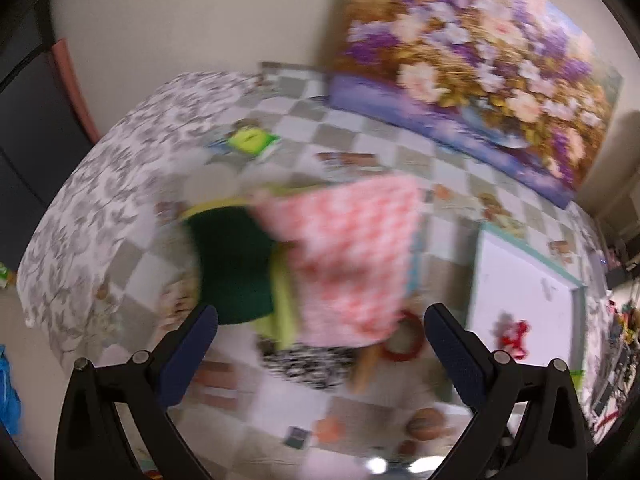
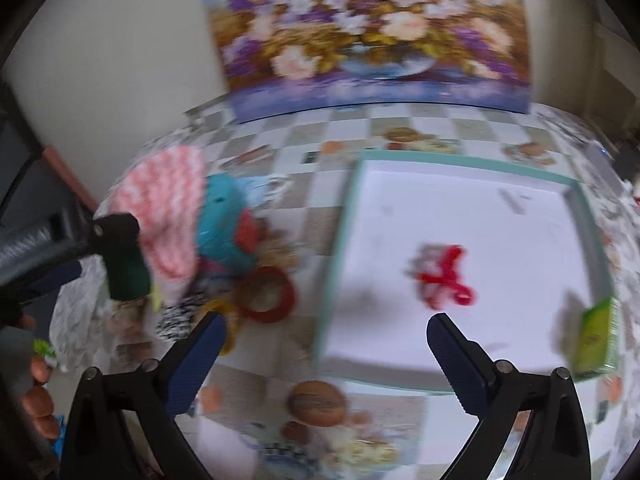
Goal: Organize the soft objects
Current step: 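Move both open tools back toward the pile of items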
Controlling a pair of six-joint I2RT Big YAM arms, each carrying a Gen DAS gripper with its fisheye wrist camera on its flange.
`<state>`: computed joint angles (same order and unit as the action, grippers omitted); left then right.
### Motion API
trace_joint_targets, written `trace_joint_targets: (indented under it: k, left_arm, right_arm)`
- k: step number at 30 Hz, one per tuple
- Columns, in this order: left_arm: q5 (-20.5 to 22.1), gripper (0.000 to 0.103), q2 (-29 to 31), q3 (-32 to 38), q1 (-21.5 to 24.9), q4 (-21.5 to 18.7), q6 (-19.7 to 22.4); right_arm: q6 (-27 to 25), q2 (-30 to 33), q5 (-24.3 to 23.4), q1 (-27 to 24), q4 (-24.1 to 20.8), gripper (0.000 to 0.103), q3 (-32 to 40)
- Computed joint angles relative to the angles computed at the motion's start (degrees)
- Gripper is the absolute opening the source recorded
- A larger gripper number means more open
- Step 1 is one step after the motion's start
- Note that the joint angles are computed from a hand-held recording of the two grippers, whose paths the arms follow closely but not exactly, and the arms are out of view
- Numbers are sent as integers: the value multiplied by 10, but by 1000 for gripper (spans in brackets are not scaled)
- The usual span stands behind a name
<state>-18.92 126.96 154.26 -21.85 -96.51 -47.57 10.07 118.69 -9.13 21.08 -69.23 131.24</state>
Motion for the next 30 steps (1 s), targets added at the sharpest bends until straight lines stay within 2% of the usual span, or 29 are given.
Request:
trace_joint_targets:
  k: [3, 6, 10, 13, 16, 19, 22, 26, 30]
  left_arm:
    - [11, 103, -71, -145, 15, 61, -15]
    - [45, 103, -131, -269, 36, 122, -44]
    - [68, 103, -181, -368, 55, 176, -65]
    - [68, 103, -196, -401, 64, 187, -69]
    - [88, 102, -216, -443, 76, 221, -78]
    - [93, 103, -220, -455, 83, 233, -80]
    - [96, 102, -215, -456, 86, 237, -74]
    - [100, 102, -209, -457, 89, 254, -62]
    - [88, 102, -196, -447, 89, 239, -47]
  right_arm:
    - [-6, 5, -19, 9, 3, 99, 4]
    - [1, 13, -48, 14, 2, 97, 11]
    - [-3, 26, -61, 21, -8, 91, 24]
    - [-6, 40, -72, 26, -19, 90, 40]
    - [-9, 53, -82, 29, -34, 90, 58]
    - [-15, 69, -81, 34, -49, 90, 78]
    - [-21, 86, -85, 37, -64, 82, 99]
    - [-30, 97, -85, 42, -75, 78, 114]
    - [-34, 107, -84, 45, -82, 68, 130]
